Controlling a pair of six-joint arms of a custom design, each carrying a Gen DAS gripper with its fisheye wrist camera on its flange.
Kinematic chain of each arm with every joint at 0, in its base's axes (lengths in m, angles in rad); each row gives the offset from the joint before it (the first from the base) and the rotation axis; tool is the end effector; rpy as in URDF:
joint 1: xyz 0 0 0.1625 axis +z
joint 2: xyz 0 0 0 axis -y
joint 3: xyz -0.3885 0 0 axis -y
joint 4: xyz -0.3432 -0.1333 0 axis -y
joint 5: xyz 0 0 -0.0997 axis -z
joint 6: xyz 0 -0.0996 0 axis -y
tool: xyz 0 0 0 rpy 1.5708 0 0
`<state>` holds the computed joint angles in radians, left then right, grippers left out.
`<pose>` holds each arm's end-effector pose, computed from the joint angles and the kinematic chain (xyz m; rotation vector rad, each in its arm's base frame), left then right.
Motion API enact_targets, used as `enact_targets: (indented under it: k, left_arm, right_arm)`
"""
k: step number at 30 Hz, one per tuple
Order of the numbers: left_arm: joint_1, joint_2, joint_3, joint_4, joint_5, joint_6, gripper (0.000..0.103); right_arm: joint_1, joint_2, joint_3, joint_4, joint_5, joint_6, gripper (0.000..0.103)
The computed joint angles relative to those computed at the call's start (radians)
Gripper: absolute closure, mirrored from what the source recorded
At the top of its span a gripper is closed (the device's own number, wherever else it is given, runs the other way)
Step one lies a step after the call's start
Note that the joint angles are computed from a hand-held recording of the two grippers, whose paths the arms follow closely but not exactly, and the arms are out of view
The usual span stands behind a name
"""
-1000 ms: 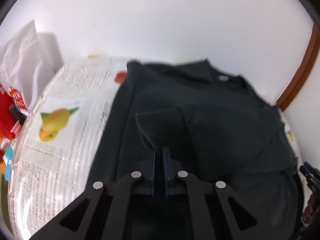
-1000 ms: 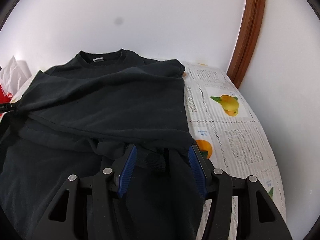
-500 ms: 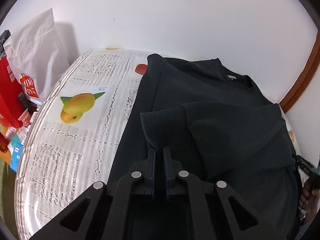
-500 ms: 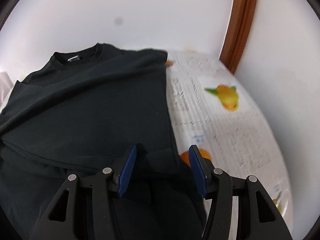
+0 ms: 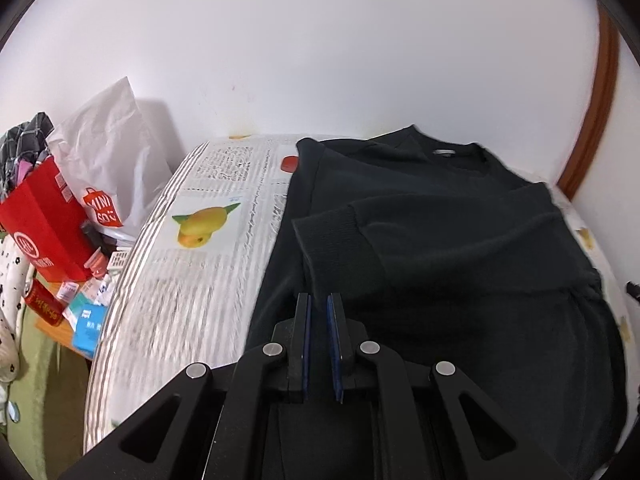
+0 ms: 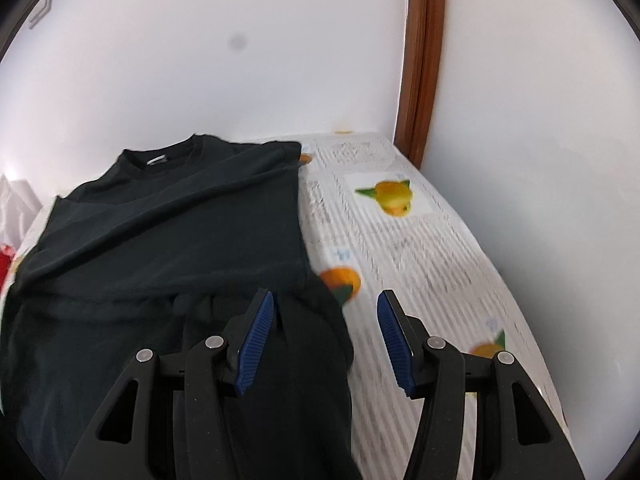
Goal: Fold small clothes
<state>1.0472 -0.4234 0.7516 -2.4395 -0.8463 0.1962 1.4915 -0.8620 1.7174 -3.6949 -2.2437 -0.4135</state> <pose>-0.2289 -0.7950 0.1988 0.6085 2.3316 -0.8031 0.0249 -0.5858 0.2704 -0.1686 -1.9841 1.2116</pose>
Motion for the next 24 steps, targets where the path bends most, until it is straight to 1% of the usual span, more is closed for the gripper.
enact_targets:
  k: [2, 4, 7, 9, 10, 11, 12, 14, 15, 17, 19, 24]
  left_arm:
    - [-0.012, -0.057, 0.103, -0.051, -0.004, -0.009, 0.093]
    - [-0.027, -0.11, 0.208, -0.115, 0.007, -0.001, 0.093]
    - [-0.041, -0.176, 0.332, -0.173, 0.007, -0.001, 0.093]
    - [-0.045, -0.213, 0.399, -0.201, 0.006, -0.021, 0.09]
    - [-0.044, -0.237, 0.439, -0.21, 0.0, -0.036, 0.086]
    - [-0.043, -0.253, 0.465, -0.212, -0.006, -0.05, 0.08]
    - [-0.043, -0.269, 0.492, -0.215, -0.01, -0.063, 0.077]
    - [-0.038, -0.301, 0.553, -0.244, -0.015, -0.076, 0.068]
    - [-0.037, -0.315, 0.584, -0.264, -0.012, -0.076, 0.066]
    - [-0.033, -0.338, 0.641, -0.293, 0.003, -0.087, 0.056]
    - [-0.02, -0.36, 0.684, -0.301, -0.012, -0.099, 0.055]
    - [0.007, -0.392, 0.748, -0.257, -0.014, -0.161, 0.054]
  right_arm:
    - [0.0, -0.025, 0.046, 0.0, 0.009, 0.019, 0.05]
    - [0.005, -0.045, 0.099, -0.01, 0.008, 0.03, 0.05]
    - [0.011, -0.051, 0.16, -0.066, -0.002, 0.011, 0.049]
    - [0.01, -0.055, 0.2, -0.093, -0.001, 0.0, 0.046]
    - [0.007, -0.059, 0.229, -0.114, 0.009, 0.0, 0.045]
    - [0.003, -0.061, 0.248, -0.131, 0.015, -0.002, 0.041]
    - [-0.001, -0.06, 0.276, -0.165, 0.018, -0.004, 0.037]
    - [-0.014, -0.057, 0.321, -0.224, 0.035, -0.007, 0.031]
    - [-0.023, -0.052, 0.34, -0.251, 0.043, -0.009, 0.029]
    - [-0.037, -0.043, 0.365, -0.276, 0.048, -0.005, 0.029]
    - [-0.053, -0.03, 0.387, -0.287, 0.056, 0.003, 0.029]
    - [-0.087, 0.0, 0.428, -0.317, 0.098, 0.012, 0.029]
